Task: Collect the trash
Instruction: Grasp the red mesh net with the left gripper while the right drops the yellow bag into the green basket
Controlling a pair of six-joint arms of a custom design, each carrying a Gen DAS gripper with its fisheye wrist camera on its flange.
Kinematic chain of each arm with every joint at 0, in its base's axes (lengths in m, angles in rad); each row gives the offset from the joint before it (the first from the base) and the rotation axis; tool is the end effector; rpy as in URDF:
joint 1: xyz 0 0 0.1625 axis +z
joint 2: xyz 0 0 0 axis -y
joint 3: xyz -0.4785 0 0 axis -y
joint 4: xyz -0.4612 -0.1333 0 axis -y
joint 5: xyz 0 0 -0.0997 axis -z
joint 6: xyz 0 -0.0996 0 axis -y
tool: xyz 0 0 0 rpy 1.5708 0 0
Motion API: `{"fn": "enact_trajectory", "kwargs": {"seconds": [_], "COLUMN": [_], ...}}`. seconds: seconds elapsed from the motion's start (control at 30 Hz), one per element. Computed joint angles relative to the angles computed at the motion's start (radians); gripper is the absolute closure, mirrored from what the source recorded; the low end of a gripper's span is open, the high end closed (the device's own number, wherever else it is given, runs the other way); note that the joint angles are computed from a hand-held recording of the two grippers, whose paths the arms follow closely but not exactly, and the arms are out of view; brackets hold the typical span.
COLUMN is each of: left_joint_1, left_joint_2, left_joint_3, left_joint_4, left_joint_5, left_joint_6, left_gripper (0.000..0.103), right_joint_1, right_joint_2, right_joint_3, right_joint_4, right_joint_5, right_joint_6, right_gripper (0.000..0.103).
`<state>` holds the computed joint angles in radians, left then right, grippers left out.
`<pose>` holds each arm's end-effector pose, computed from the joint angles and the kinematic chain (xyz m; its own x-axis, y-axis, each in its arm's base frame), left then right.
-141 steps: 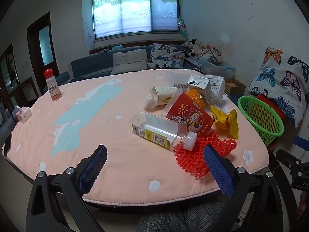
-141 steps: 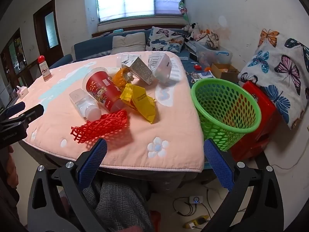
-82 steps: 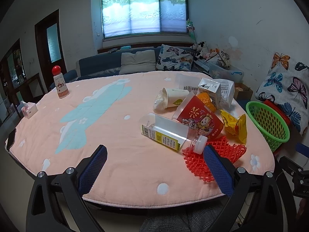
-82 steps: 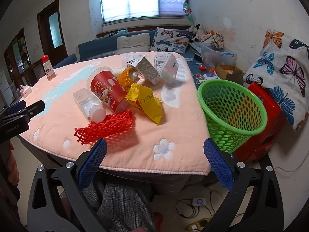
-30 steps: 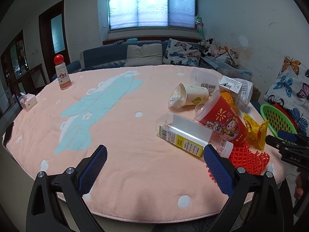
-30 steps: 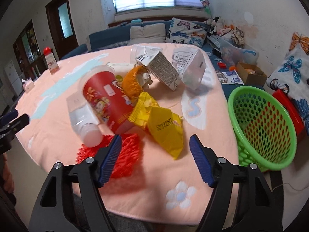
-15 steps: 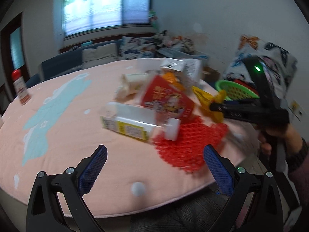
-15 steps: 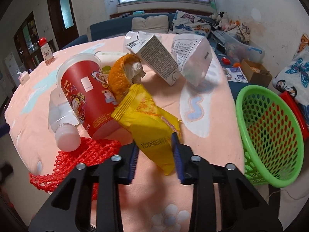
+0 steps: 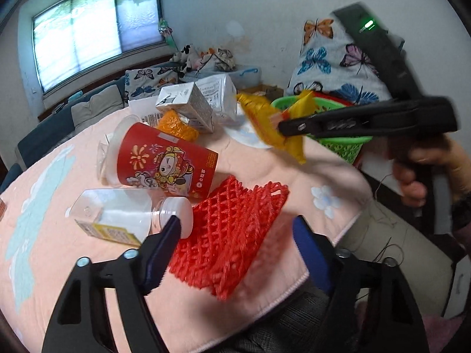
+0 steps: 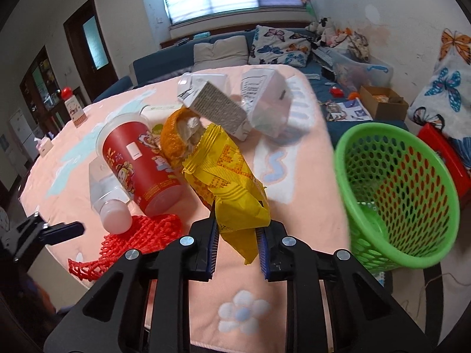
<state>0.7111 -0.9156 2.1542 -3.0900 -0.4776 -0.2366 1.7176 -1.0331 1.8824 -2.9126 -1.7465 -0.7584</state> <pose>-0.2723 -0.5273 0.0896 -0.6434 0.0355 -0.7647 0.5937 0.6537 -0.4692 0.2147 -0.6596 0.1879 -0.6272 -0.6447 0.4370 -0.7718 0.5900 -0.2373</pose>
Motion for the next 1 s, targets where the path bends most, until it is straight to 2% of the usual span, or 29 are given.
{"fn": "enact_trajectory", "kwargs": {"seconds": [0.1, 0.17, 0.23, 0.27, 0.3, 0.33, 0.7, 0.83, 0.9, 1.0], "left_joint_1": [0.016, 0.020, 0.025, 0.026, 0.027, 0.027, 0.003, -0.002, -0.007, 0.000], "left_joint_2": [0.012, 0.017, 0.015, 0.013, 0.009, 0.005, -0.056, -0.071, -0.062, -0.068], "left_joint_3": [-0.019, -0.025, -0.033, -0.035, -0.035, -0.035, -0.046, -0.059, -0.076, -0.092], "left_joint_4": [0.015, 0.035, 0.070, 0.083, 0.090, 0.090, -0.044, -0.104, -0.128, -0.128], "left_joint_5": [-0.010, -0.014, -0.019, -0.023, -0.031, -0.034, -0.030, -0.058, -0.046, -0.084], "left_joint_6": [0.021, 0.026, 0.016, 0.006, -0.001, -0.004, 0.085, 0.141, 0.186, 0.187], "left_gripper": [0.042, 0.052, 0.074, 0.080, 0.092, 0.096, 0.097, 0.097, 0.097, 0.097], "right_joint_1": [-0.009, -0.014, -0.018, -0.019, -0.021, -0.022, -0.043, -0.047, -0.048, -0.053], "right_joint_2": [-0.014, -0.019, -0.023, -0.025, -0.026, -0.028, -0.033, -0.024, -0.018, -0.002], "right_joint_3": [0.005, 0.008, 0.008, 0.010, 0.011, 0.011, -0.017, -0.043, -0.054, -0.089], "right_joint_4": [-0.008, -0.013, -0.014, -0.018, -0.021, -0.023, -0.069, -0.094, -0.117, -0.133], "right_joint_5": [0.005, 0.002, 0.004, 0.004, 0.004, 0.004, -0.007, -0.024, -0.037, -0.060], "right_joint_6": [0.006, 0.009, 0.010, 0.009, 0.009, 0.009, 0.037, 0.048, 0.043, 0.048], "right_gripper": [0.080, 0.080, 0.080, 0.080, 0.080, 0.080, 0.080, 0.080, 0.080, 0.080]}}
